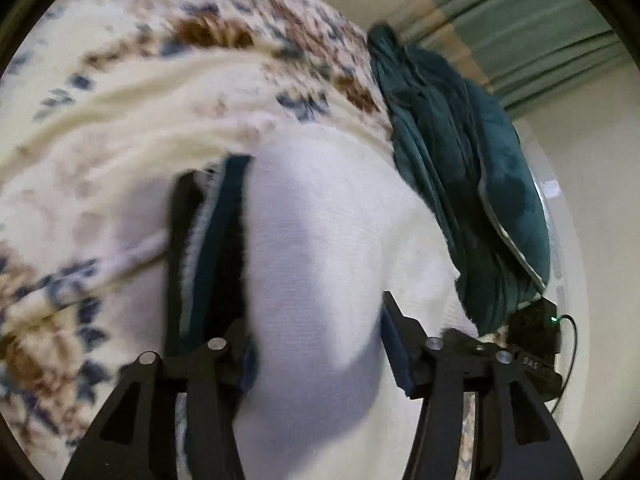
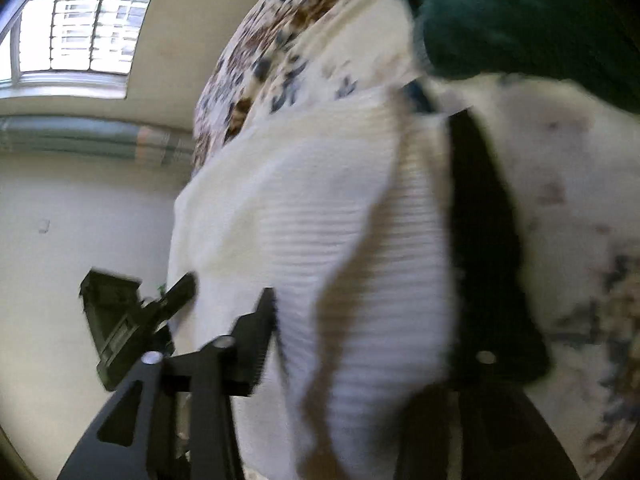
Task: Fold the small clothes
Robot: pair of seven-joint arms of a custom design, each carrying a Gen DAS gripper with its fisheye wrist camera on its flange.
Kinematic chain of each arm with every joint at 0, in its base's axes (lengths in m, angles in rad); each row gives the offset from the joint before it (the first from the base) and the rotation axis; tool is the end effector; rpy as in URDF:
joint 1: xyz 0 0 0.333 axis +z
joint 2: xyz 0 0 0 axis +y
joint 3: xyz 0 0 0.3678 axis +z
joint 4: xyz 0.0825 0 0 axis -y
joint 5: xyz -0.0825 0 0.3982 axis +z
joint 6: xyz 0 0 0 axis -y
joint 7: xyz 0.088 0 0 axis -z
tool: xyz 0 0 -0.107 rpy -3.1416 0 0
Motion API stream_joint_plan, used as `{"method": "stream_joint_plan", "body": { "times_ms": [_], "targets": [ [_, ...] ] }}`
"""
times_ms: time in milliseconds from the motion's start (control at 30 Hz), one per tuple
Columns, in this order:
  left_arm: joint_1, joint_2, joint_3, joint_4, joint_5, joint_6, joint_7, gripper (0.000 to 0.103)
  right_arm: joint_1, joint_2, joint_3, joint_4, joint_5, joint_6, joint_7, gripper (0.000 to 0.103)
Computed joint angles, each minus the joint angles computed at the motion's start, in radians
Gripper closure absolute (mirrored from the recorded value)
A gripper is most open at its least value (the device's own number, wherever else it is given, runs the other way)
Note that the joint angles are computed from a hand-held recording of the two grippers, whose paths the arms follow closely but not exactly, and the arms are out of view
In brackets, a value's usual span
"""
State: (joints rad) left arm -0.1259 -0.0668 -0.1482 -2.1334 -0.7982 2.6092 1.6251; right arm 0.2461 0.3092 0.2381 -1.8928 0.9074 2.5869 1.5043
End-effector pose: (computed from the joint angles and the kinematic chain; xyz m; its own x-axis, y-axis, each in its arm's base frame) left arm 0.5571 -0.1425 0.5364 0.0905 -0.7904 0.6059 -0.8778 -0.3508 -0.3264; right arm 0.6126 0.2901 0.4223 -0.0860 -0.7316 -0.6763 -0.9688 0.2198 -0.1146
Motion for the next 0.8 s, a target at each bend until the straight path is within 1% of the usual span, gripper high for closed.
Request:
{"method": "stream_joint_plan", "body": {
  "times_ms": [33, 67, 100, 167, 200, 267, 300, 367, 400, 433, 467, 533, 600, 633, 700, 800],
  "targets": [
    [-0.009, -0.038, -0.002, -0.035, 0.062, 0.041, -0.056, 0.052, 0.017, -0.04, -0.024, -0.038, -0.072, 0.03, 0.026, 0.045],
    [0.012, -0.077, -0.035, -0.072, 0.195, 0.076, -0.17, 0.048, 0.038, -0.061, -0.045, -0.056, -0.156, 0.046, 0.072, 0.045],
    [0.034, -0.105, -0.066, -0.094, 0.354, 0.081, -0.301, 0.036, 0.077, -0.095, -0.08, -0.085, -0.308, 0.057, 0.162, 0.041],
    [0.076, -0.143, -0.123, -0.118, 0.61, 0.062, -0.496, 0.022, 0.108, -0.128, -0.097, -0.11, -0.472, 0.077, 0.257, 0.04],
    [0.084, -0.146, -0.14, -0.122, 0.685, 0.053, -0.549, 0.022, 0.134, -0.115, -0.106, -0.083, -0.573, 0.067, 0.336, 0.04],
    [0.082, -0.15, -0.165, -0.13, 0.8, 0.027, -0.619, 0.02, 0.151, -0.145, -0.105, -0.112, -0.685, 0.06, 0.404, 0.038],
    [0.082, -0.147, -0.175, -0.131, 0.854, 0.001, -0.653, 0.018, 0.167, -0.147, -0.109, -0.118, -0.759, 0.044, 0.455, 0.034],
    [0.068, -0.141, -0.165, -0.147, 0.896, 0.001, -0.691, 0.017, 0.189, -0.156, -0.109, -0.129, -0.874, -0.008, 0.536, 0.033],
    [0.057, -0.142, -0.152, -0.156, 0.893, 0.0, -0.7, 0.013, 0.195, -0.154, -0.108, -0.131, -0.913, -0.033, 0.568, 0.032],
    [0.048, -0.142, -0.14, -0.158, 0.885, -0.003, -0.704, 0.013, 0.197, -0.153, -0.104, -0.133, -0.932, -0.052, 0.587, 0.029],
    [0.038, -0.147, -0.128, -0.16, 0.869, -0.007, -0.705, 0.013, 0.199, -0.145, -0.102, -0.127, -0.952, -0.058, 0.606, 0.025],
    [0.039, -0.164, -0.131, -0.143, 0.902, -0.045, -0.733, 0.013, 0.211, -0.152, -0.106, -0.12, -1.017, -0.07, 0.679, 0.007],
    [0.034, -0.186, -0.141, -0.121, 0.935, -0.101, -0.754, 0.013, 0.222, -0.169, -0.109, -0.111, -1.08, -0.09, 0.75, 0.001],
    [0.029, -0.197, -0.143, -0.117, 0.941, -0.114, -0.759, 0.013, 0.232, -0.185, -0.113, -0.107, -1.137, -0.109, 0.8, 0.0],
    [0.021, -0.224, -0.154, -0.097, 0.956, -0.175, -0.776, 0.013, 0.247, -0.209, -0.11, -0.092, -1.237, -0.166, 0.873, 0.0],
    [0.006, -0.264, -0.167, -0.072, 0.965, -0.254, -0.783, 0.011, 0.257, -0.268, -0.091, -0.087, -1.308, -0.256, 0.927, 0.0]
  ]
}}
